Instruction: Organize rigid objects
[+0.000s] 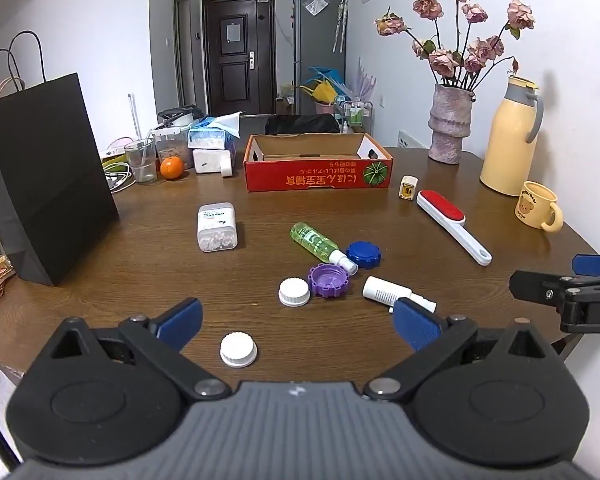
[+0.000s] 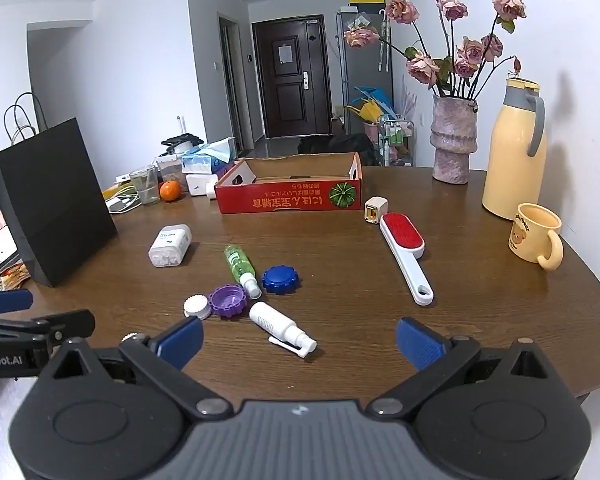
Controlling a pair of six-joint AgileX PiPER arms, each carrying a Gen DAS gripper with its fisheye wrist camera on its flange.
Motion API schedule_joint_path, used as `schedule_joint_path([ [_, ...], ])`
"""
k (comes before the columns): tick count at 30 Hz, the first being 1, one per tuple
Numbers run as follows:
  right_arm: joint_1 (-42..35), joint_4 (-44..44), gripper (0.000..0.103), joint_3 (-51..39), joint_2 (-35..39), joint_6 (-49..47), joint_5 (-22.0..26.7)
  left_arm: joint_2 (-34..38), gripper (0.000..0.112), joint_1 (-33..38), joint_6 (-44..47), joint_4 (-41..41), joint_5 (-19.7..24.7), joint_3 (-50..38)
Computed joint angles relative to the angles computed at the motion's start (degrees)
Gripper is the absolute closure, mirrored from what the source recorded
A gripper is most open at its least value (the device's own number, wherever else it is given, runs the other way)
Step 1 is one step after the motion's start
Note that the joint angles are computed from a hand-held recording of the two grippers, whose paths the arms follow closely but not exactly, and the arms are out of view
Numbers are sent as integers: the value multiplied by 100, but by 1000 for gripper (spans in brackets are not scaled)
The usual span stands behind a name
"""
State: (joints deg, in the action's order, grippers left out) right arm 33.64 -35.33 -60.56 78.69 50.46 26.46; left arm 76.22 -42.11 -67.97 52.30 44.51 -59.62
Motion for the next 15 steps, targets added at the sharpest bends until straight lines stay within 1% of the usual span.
schedule_joint_path([
  [15, 5, -18, 0, -23, 17, 28, 28, -8, 9, -19, 1, -12, 30, -22],
])
